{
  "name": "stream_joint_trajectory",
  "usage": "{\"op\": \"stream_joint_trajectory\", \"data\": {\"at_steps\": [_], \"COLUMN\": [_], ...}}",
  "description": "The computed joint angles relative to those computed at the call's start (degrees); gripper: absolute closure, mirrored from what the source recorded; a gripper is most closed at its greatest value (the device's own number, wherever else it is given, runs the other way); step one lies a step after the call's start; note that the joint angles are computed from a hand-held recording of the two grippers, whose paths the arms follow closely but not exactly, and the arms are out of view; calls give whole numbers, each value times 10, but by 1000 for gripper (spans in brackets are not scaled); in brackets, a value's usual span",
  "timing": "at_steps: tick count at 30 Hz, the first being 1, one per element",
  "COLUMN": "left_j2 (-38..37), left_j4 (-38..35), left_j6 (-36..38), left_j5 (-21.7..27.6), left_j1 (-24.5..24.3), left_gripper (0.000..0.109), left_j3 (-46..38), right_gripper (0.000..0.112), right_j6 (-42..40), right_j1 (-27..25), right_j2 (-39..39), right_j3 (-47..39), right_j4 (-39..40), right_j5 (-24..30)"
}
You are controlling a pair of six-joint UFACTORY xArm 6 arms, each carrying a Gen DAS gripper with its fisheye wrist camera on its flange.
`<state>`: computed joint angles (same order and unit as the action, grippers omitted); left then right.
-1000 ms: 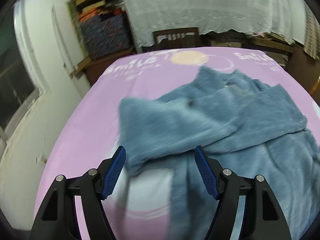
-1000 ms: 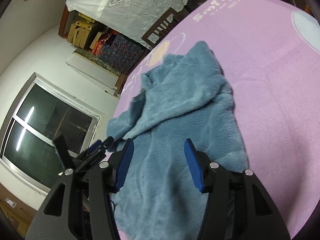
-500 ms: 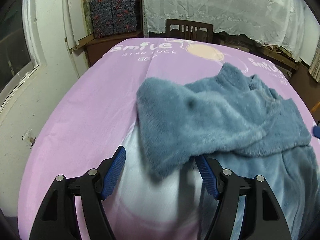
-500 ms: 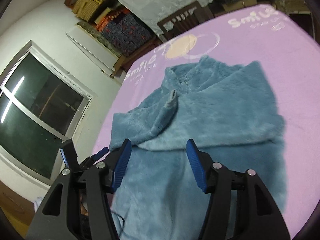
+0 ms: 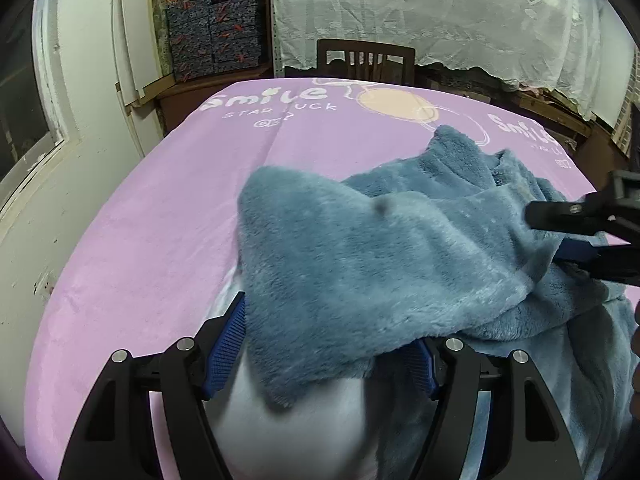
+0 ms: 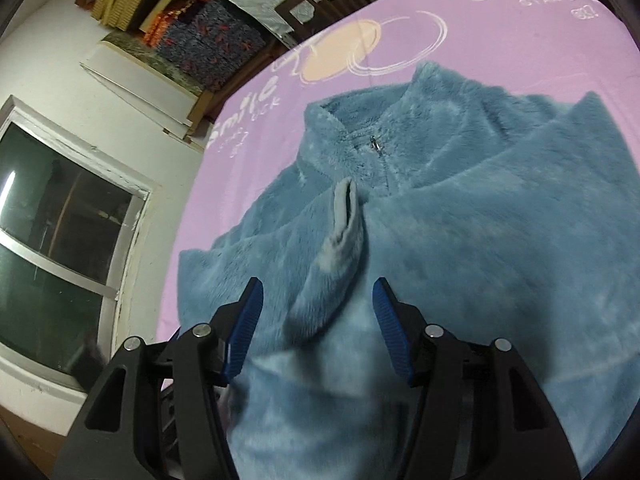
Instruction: Fold large clothes
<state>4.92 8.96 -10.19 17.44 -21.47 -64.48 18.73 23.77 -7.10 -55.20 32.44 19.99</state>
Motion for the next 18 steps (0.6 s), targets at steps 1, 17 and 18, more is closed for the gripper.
{"op": "stream_joint_trajectory", "data": {"at_steps": [1,17,18], "left_j2": [4,8,6], "left_j4": [6,170,163], "left_j6": [-4,-165,-158], "left_j5": [2,18,18], "left_j1": [-1,13,13], "left_gripper": [37,37,37], "left_j3": [-4,-22,-20], "right_gripper": [67,103,103], "right_j6": [0,100,121], "right_j1": [-1,-4,-11], "right_j2": [8,-86,-104], "right_j3": [-7,-3,8], "right_j4": [-4,-229,-260], "right_j5": [0,-33,-35]}}
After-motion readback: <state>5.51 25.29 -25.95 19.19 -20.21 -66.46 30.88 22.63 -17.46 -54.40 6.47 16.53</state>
